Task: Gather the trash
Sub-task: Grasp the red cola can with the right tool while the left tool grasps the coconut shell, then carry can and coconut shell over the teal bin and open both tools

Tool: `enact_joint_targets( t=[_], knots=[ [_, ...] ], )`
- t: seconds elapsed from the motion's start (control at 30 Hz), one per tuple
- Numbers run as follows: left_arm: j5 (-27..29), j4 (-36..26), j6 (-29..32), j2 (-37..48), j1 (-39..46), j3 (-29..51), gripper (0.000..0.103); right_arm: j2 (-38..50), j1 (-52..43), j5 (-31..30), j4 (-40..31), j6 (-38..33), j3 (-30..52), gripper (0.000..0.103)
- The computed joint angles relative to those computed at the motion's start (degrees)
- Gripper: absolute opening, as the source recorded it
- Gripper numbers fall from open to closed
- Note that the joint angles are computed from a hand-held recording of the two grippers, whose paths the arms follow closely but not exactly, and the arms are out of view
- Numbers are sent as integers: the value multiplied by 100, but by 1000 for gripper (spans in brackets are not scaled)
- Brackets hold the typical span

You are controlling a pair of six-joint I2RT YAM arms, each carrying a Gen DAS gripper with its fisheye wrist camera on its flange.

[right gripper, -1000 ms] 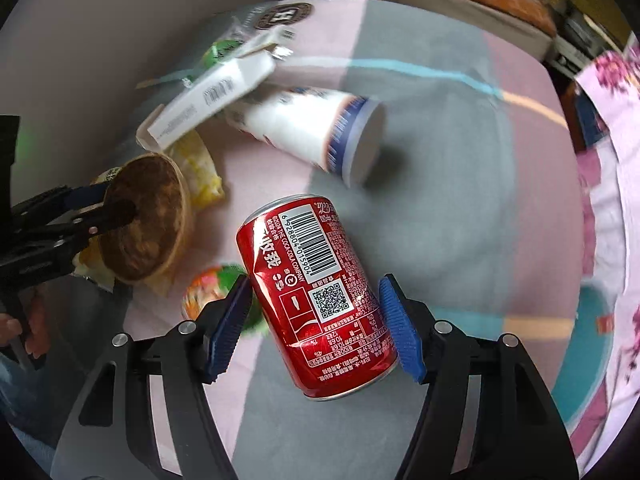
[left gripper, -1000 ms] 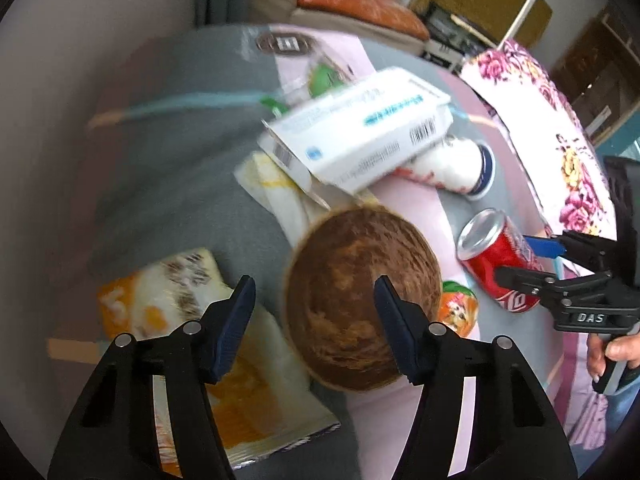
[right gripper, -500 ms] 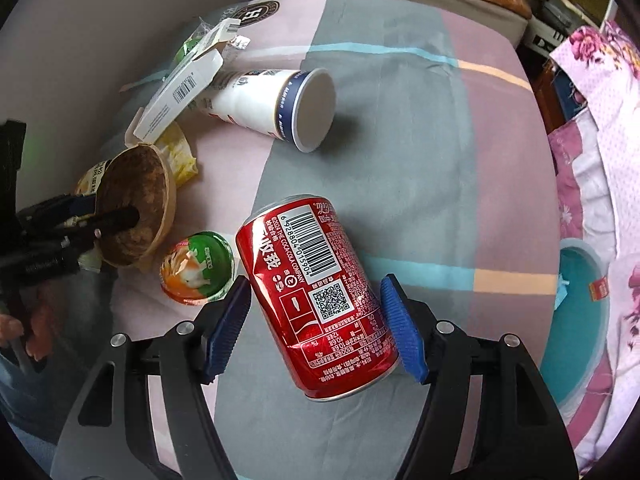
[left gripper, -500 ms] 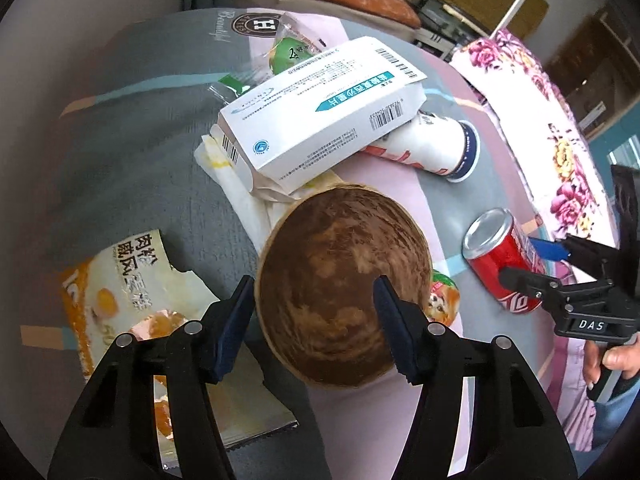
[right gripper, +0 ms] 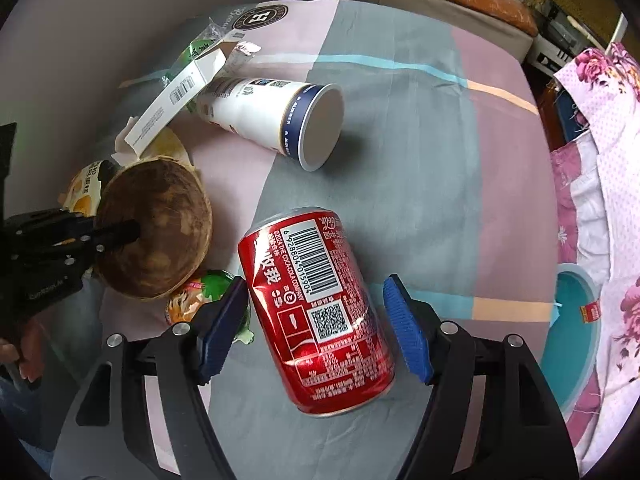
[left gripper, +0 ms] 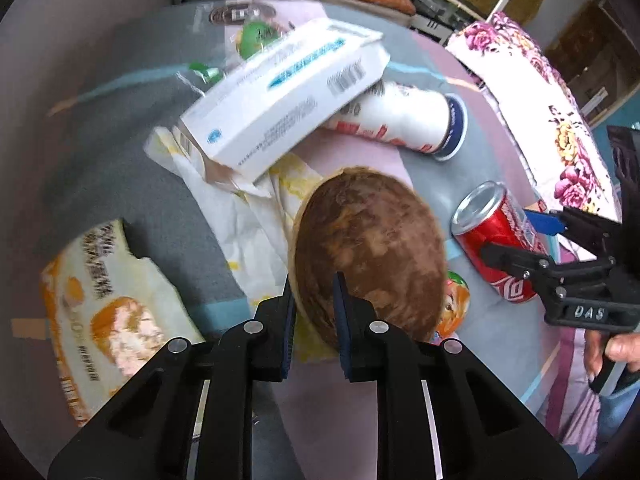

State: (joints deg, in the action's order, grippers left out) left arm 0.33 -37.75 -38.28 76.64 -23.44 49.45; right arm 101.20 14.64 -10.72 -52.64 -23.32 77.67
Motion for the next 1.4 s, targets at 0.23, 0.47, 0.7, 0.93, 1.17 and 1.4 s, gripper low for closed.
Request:
enact_joint_targets(
  t=[0.23, 0.47, 0.7, 0.93, 1.17, 1.4],
  knots=[
    [-925, -418, -375, -139, -682, 430, 15, -483, -354, -453, 184, 6, -480, 61],
    [-1309, -892, -700, -282, -973, 746, 12, -725, -986, -988, 23, 105, -542, 61],
    [-1533, -1132, -988, -155, -1192, 1014, 12, -1153, -1440, -1590, 84, 55, -823, 61],
    [-1762, -1430, -1246, 218, -1378, 1509, 12, -1012, -1982, -2283, -43, -236, -650, 61],
    [-1824, -1660, -1323, 892, -1644, 2348, 12, -610, -2658, -2608, -323, -540, -274, 61],
    [-1755, -1770, -1116, 1769, -1899, 3382, 12, -354, -3454, -2876, -512, -719, 68, 61]
  ],
)
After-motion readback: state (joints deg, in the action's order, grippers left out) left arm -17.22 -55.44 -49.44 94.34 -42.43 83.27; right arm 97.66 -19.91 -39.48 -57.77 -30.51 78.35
